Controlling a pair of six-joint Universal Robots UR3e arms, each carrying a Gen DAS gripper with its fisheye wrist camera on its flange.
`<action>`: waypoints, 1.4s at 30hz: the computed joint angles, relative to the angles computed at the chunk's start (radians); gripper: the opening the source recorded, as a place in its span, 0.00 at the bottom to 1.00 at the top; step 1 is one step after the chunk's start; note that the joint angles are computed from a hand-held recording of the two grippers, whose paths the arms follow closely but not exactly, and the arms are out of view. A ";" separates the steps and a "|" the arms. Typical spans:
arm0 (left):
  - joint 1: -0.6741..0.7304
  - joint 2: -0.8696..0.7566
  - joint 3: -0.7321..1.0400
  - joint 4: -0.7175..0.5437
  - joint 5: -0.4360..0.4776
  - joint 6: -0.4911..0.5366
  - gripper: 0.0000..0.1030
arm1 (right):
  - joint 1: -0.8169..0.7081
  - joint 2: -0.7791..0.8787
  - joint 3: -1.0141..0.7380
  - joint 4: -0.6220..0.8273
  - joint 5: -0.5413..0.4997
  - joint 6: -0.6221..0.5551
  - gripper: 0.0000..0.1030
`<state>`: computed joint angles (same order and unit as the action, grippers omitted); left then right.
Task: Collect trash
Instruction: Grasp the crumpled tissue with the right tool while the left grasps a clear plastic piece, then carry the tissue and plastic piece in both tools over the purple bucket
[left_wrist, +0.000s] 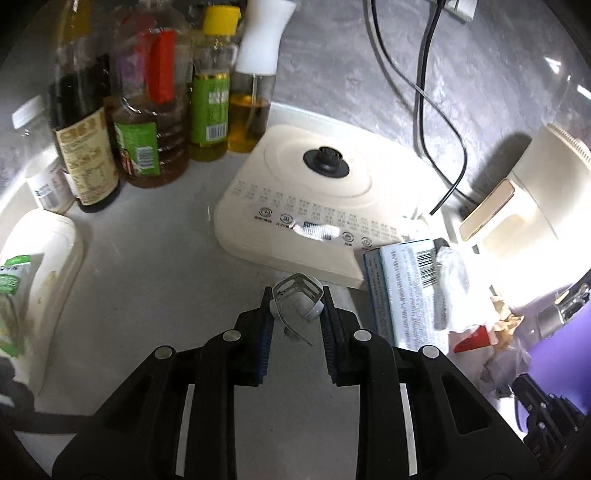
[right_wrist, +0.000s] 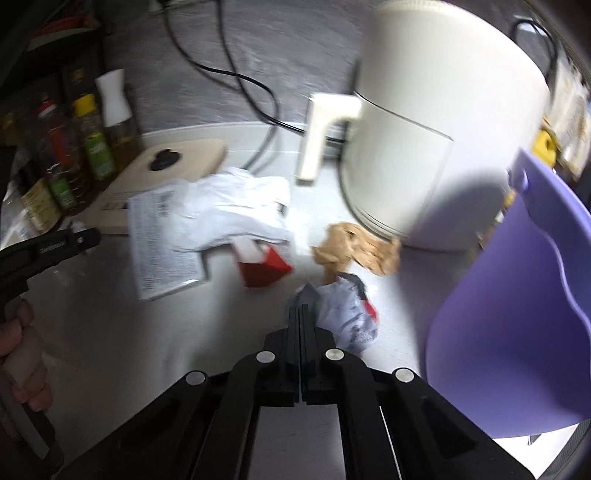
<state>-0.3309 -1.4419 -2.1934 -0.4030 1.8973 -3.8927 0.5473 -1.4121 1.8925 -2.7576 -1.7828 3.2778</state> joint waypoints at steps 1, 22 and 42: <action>-0.012 0.016 0.000 -0.011 0.014 -0.009 0.23 | 0.007 -0.009 0.002 0.001 0.005 -0.004 0.01; -0.289 0.077 0.195 -0.261 0.288 -0.186 0.23 | 0.034 -0.313 0.075 -0.056 0.105 -0.072 0.01; -0.480 -0.143 0.543 -0.289 0.420 -0.169 0.23 | -0.086 -0.570 0.101 0.017 0.162 -0.138 0.02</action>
